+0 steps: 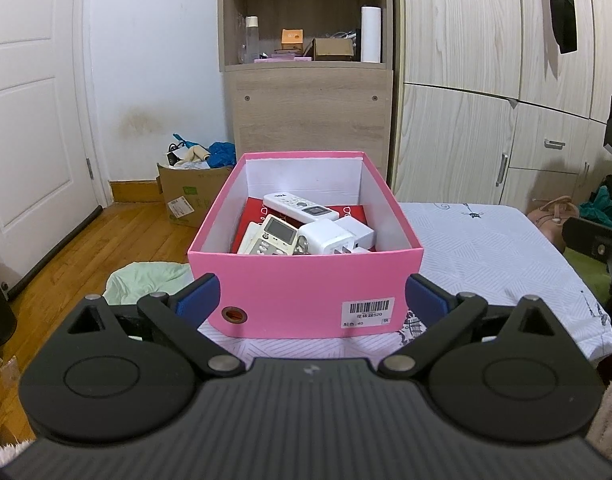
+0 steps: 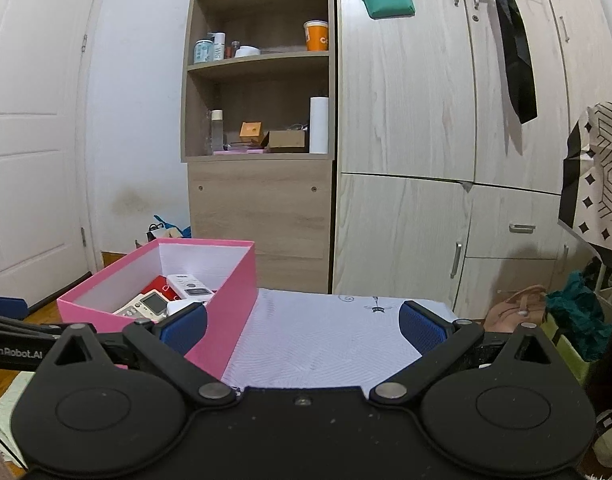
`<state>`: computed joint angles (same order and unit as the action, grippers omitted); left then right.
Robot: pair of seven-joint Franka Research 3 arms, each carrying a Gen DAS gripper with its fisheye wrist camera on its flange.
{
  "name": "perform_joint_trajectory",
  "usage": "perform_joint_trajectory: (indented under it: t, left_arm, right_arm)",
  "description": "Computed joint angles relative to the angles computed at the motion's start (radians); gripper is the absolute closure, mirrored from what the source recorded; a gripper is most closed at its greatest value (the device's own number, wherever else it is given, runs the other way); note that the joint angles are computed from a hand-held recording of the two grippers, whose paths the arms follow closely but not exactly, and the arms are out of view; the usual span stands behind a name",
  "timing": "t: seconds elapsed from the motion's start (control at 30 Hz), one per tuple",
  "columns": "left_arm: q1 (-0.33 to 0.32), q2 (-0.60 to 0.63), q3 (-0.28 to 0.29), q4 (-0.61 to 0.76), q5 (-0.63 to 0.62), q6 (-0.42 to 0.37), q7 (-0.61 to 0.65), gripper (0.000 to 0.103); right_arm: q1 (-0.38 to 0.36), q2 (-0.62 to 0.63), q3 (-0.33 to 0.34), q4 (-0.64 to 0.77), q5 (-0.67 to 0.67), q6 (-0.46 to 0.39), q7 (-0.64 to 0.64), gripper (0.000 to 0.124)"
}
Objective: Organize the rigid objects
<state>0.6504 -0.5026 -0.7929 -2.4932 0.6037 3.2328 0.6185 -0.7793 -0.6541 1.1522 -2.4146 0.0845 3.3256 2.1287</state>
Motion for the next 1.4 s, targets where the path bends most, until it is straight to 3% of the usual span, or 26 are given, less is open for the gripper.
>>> perform_joint_trajectory:
  t: [0.43, 0.9, 0.93, 1.0, 1.07, 1.4]
  left_arm:
    - [-0.015, 0.006, 0.009, 0.004, 0.025, -0.02, 0.0, 0.002]
    - [-0.079, 0.048, 0.065, 0.027, 0.113, -0.06, -0.041, 0.002]
    - [-0.095, 0.056, 0.079, 0.029, 0.119, -0.066, -0.041, 0.002]
    - [-0.219, 0.103, 0.177, 0.047, 0.098, -0.149, 0.009, 0.002]
    - [-0.276, 0.125, 0.224, 0.056, 0.092, -0.191, 0.021, 0.002]
    - [-0.294, 0.125, 0.258, 0.062, 0.266, -0.176, -0.132, 0.002]
  right_arm:
    - [-0.023, -0.021, 0.012, 0.015, -0.025, -0.06, 0.053, 0.021]
    - [-0.004, 0.005, -0.005, 0.007, -0.061, -0.049, 0.077, 0.021]
    - [-0.004, 0.006, -0.007, 0.006, -0.063, -0.047, 0.074, 0.021]
    - [-0.003, 0.004, -0.009, 0.005, -0.063, -0.049, 0.072, 0.021]
    - [-0.005, 0.001, -0.008, 0.005, -0.063, -0.05, 0.072, 0.021]
    - [0.005, -0.018, -0.016, 0.004, -0.076, -0.074, 0.088, 0.021]
